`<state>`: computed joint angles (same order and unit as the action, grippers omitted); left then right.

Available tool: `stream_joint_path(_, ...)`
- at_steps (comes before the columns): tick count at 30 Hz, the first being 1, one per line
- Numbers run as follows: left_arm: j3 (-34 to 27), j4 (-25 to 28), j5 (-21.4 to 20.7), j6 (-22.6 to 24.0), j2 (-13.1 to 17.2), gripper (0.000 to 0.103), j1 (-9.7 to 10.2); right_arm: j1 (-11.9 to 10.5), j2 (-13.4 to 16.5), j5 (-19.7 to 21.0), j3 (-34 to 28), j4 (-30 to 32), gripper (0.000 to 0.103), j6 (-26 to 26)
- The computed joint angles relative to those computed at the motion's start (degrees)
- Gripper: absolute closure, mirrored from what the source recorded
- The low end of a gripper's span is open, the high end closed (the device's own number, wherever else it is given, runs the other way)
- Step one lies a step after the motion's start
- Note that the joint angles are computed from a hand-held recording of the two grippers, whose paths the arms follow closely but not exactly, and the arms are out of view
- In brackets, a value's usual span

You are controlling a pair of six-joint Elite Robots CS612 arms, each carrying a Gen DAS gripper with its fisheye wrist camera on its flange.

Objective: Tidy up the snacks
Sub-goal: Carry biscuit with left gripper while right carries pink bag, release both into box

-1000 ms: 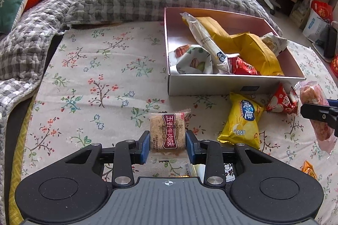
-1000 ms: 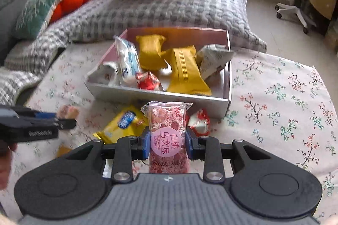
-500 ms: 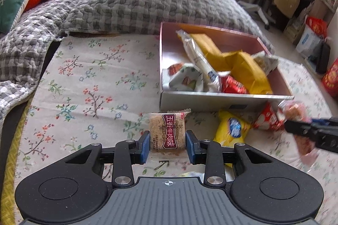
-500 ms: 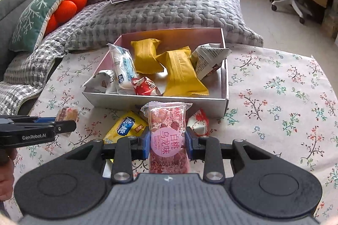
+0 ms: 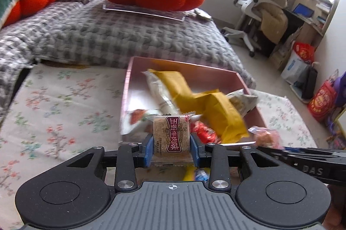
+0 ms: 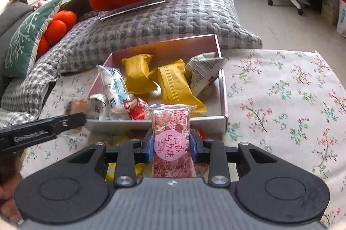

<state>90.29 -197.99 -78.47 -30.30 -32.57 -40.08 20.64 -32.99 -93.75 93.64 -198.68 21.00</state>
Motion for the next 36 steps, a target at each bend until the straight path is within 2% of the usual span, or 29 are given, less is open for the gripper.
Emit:
stream_joint_path(8,-4.1,-0.3,-0.9,0.8,2.6,0.071,0.58,-1.0,2.1,4.1,-3.6,-3.4,0.074,2.0)
stream_joint_path(10,-5.0,-0.3,-1.3,0.6,3.3,0.071,0.77,-0.9,2.7,3.9,-4.6,-4.6,0.074,2.0)
stream_joint_path(16,-6.1,-1.9,-0.3,4.2,4.8,0.07,0.34,-0.6,4.8,2.9,-7.7,-6.7,0.074,2.9)
stream_joint_path(19,-6.2,-2.1,-1.4,4.9,5.1,0.07,0.41,-0.6,5.7,4.4,-9.1,-7.7,0.074,5.4)
stream_joint_path(23,-6.2,-1.4,-1.6,7.1,5.1,0.07,0.19,0.3,7.1,2.4,-11.6,-7.6,0.074,3.5)
stream_joint_path(28,-6.6,-1.0,-3.6,4.6,5.4,0.07,0.82,0.4,8.5,1.3,-13.9,-5.0,0.074,1.9)
stream_joint_path(32,-6.6,0.0,-3.0,3.8,5.4,0.07,1.19,0.4,9.5,-1.5,-15.2,-3.4,0.074,1.0)
stream_joint_path(34,-6.7,-0.2,-3.3,4.9,5.6,0.07,1.33,0.3,9.6,-1.5,-15.3,-3.7,0.073,1.2)
stream_joint_path(36,-6.5,-0.1,-2.7,7.9,5.4,0.069,1.06,0.4,9.3,-1.9,-15.0,-3.3,0.073,0.9)
